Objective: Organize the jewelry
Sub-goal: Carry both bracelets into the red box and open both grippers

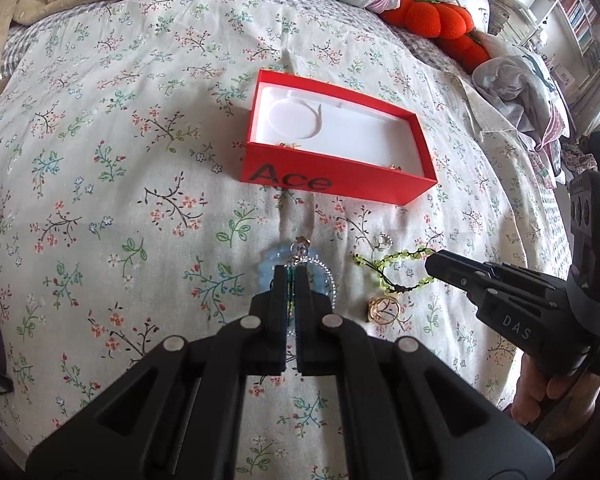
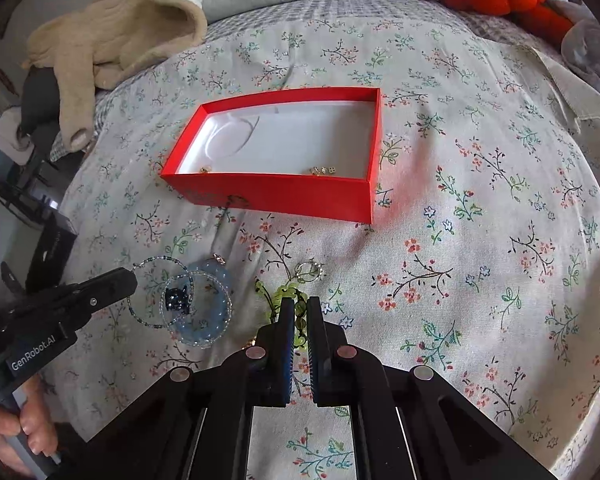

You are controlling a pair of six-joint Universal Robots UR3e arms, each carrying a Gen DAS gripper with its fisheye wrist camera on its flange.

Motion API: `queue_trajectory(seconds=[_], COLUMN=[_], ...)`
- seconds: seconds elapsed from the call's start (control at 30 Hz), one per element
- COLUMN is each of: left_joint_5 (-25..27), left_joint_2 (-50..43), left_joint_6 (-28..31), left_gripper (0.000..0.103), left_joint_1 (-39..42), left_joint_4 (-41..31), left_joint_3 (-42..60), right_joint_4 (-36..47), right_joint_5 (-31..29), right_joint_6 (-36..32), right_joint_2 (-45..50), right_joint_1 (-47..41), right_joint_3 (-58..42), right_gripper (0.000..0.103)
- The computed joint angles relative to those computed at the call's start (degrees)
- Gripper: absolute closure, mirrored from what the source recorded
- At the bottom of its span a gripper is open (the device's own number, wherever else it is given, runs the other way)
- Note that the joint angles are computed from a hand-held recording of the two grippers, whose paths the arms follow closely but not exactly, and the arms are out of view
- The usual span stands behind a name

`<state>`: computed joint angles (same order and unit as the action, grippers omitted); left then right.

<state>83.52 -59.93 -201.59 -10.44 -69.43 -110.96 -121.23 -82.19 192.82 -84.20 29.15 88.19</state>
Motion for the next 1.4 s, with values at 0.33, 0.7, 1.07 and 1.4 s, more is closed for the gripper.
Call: queue_trajectory(seconds=[0.33, 0.7, 1.07, 1.4], left_joint_5=[-7.1, -4.9, -1.6, -0.9], left_joint_2=[2.0, -1.0, -3.9, -10.0], left_joint_6=[1.5, -0.2, -0.6, -1.2], left_gripper=[0.099, 0.099, 0.099, 0.099], left_joint_1=[1.4, -1.5, -1.9, -1.7], left_joint_4=[3.4, 5.5, 9.5, 18.6], left_joint_3=[-0.5, 0.2, 1.9, 3.9], right_joint_4=[-0.5, -0.6, -1.9, -6.0], right_joint_5=[1.6, 1.6, 3.9, 5.3], right_joint_6=[0.2, 0.5, 1.1, 2.4], right_joint_2=[-3.7, -4.3, -5.0, -1.7], right_joint_1=[-0.6, -0.7, -2.7, -4.1], right_joint_3=[1.5, 1.7, 0.2, -3.8], right_gripper=[0.097, 0.097, 0.097, 0.097])
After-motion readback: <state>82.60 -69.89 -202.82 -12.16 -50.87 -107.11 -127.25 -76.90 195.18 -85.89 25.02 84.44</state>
